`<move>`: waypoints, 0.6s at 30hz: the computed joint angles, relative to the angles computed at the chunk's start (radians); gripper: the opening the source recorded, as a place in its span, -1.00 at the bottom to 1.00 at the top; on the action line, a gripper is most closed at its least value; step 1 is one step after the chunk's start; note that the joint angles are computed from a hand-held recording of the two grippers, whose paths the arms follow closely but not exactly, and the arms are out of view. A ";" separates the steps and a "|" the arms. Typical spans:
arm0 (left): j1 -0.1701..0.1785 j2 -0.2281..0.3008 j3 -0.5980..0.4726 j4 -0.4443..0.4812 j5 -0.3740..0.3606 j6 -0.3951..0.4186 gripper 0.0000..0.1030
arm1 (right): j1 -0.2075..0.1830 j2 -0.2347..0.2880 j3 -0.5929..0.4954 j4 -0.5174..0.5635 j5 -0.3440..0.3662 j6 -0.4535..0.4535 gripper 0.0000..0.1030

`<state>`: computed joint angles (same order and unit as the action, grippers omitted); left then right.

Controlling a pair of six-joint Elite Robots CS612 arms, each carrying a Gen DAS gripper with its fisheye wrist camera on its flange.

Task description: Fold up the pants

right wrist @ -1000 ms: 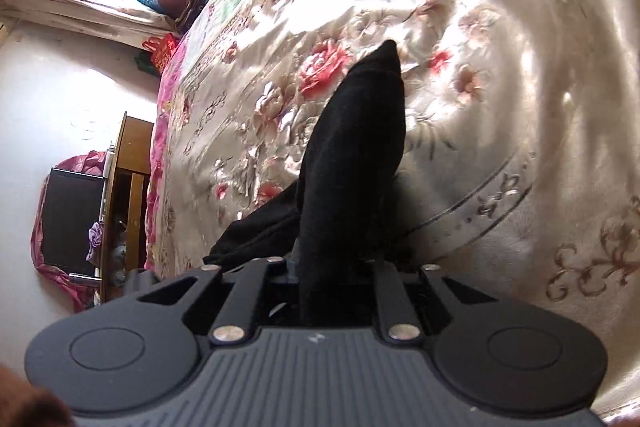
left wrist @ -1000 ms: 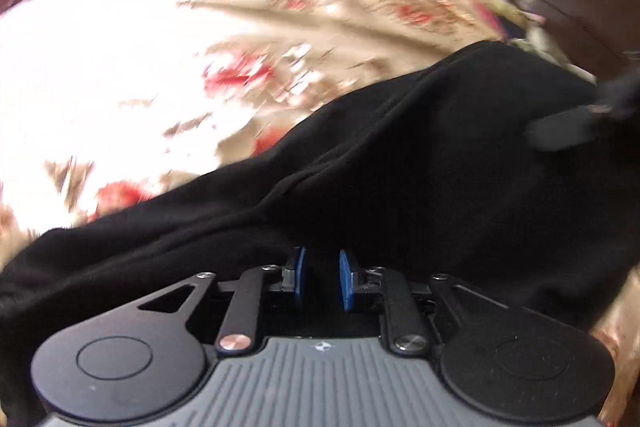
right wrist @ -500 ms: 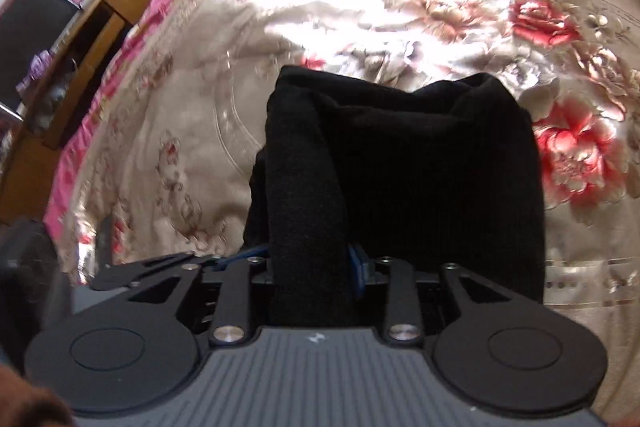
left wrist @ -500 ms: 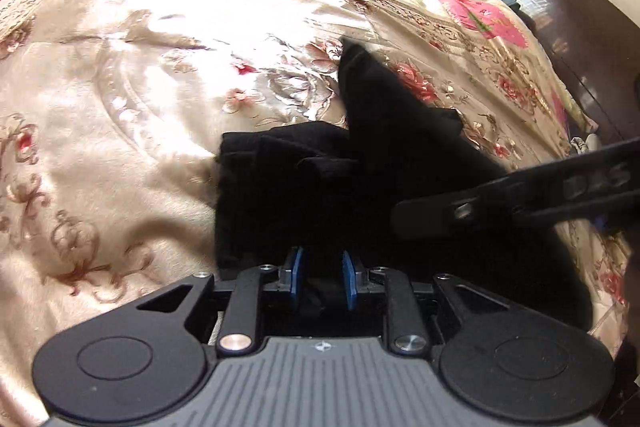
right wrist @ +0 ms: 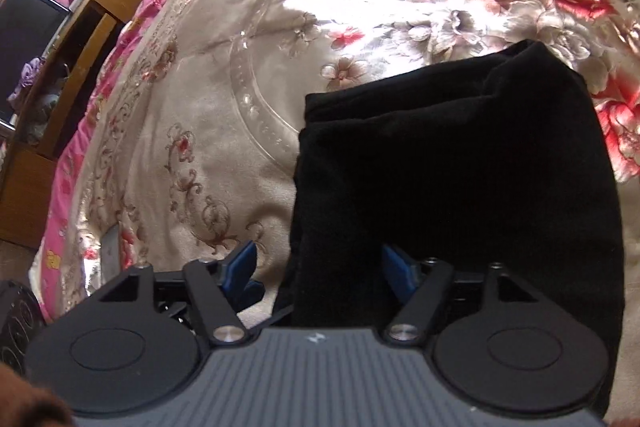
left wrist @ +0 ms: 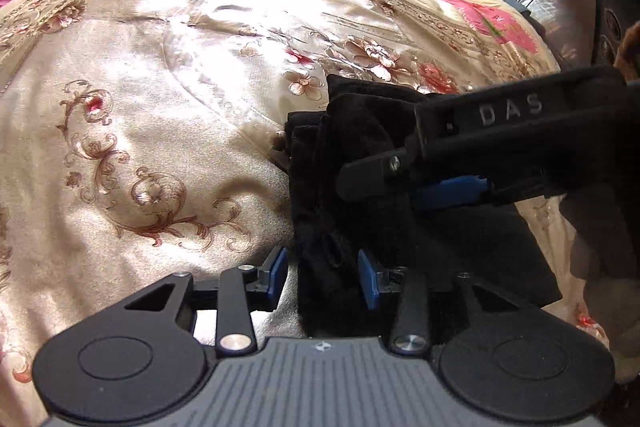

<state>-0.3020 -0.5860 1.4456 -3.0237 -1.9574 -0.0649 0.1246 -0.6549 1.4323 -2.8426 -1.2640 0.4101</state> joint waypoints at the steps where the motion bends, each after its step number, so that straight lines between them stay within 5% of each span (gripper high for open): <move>1: -0.004 -0.010 0.012 0.002 0.028 -0.005 0.03 | -0.006 -0.002 0.003 -0.009 0.033 -0.025 0.40; 5: -0.024 -0.052 0.071 -0.060 0.142 -0.046 0.02 | -0.032 -0.030 0.036 -0.092 0.201 -0.134 0.06; 8: -0.031 -0.081 0.109 -0.150 0.158 -0.114 0.02 | -0.037 -0.028 0.047 -0.197 0.170 -0.138 0.06; 12: -0.046 -0.082 0.113 -0.226 0.123 -0.125 0.04 | -0.034 0.008 0.002 -0.129 0.066 -0.174 -0.01; 16: -0.076 -0.049 0.075 -0.133 0.160 -0.065 0.06 | -0.050 0.047 -0.043 -0.068 0.139 -0.160 0.00; 18: -0.086 -0.037 0.058 -0.048 0.220 -0.060 0.27 | -0.053 0.033 -0.024 -0.111 0.135 -0.176 -0.01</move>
